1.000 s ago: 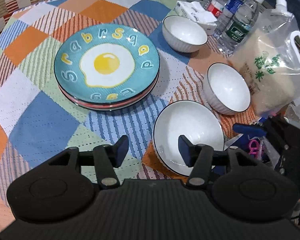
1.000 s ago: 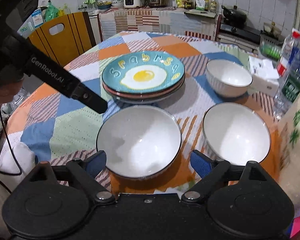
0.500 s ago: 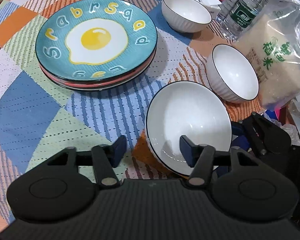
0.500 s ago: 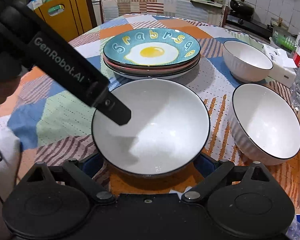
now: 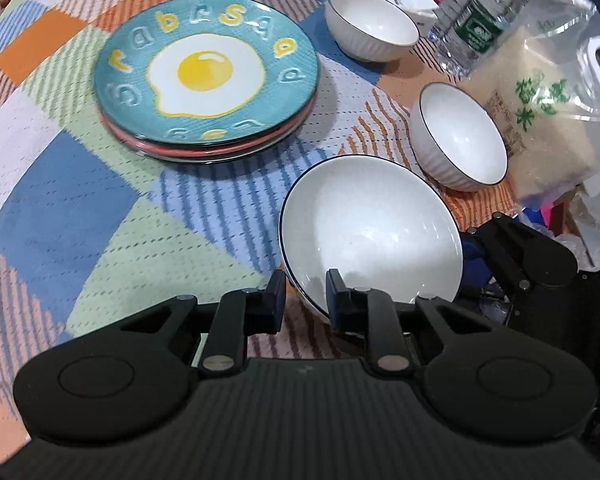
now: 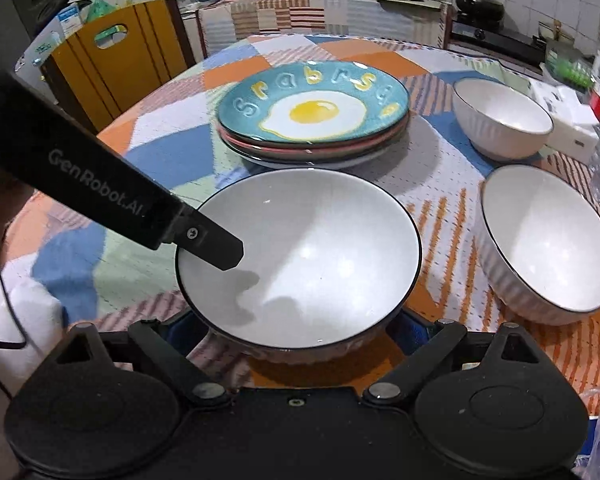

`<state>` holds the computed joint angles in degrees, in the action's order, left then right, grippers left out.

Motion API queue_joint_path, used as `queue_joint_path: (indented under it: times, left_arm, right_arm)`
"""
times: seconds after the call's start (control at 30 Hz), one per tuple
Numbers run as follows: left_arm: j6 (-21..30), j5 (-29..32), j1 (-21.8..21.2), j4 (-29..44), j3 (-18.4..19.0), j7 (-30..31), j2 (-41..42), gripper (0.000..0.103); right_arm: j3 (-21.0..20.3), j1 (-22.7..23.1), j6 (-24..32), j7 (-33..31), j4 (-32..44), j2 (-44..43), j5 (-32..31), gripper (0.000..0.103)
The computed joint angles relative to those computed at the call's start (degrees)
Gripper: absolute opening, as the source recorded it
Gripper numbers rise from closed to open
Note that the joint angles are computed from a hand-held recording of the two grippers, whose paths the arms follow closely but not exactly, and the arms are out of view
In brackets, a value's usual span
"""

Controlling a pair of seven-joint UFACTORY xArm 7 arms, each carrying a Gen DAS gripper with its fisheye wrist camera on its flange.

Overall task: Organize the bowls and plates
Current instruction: 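Carry the white bowl beside the plate stack, lower it and open both tools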

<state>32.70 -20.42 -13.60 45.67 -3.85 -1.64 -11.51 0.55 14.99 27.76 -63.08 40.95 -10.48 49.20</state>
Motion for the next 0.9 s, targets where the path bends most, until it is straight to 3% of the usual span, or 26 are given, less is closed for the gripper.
queue_joint_path:
  times: [0.4, 0.57, 0.73, 0.9]
  left_arm:
    - [3.81, 5.48, 3.59, -5.48, 1.64, -4.78, -9.68, 0.02]
    - [3.05, 7.76, 4.85, -6.68, 1.47, -6.82, -9.39, 0.02]
    - [0.36, 14.34, 6.5, -7.38, -1.02, -11.28, -8.1, 0.02]
    - [-0.02, 16.66, 6.21, -7.4, -0.88, -13.22, -6.72, 0.02]
  right_arm:
    - [1.23, 4.0, 2.06, -5.32, 2.09, -0.56, 2.93, 0.097]
    - [2.58, 4.6, 0.46, -9.1, 3.27, 2.53, 5.71, 0.097]
    - [4.43, 4.06, -0.79, -10.96, 5.11, 6.19, 7.87, 0.096]
    - [6.01, 3.48, -2.4, -9.3, 5.39, 7.86, 6.27, 0.096]
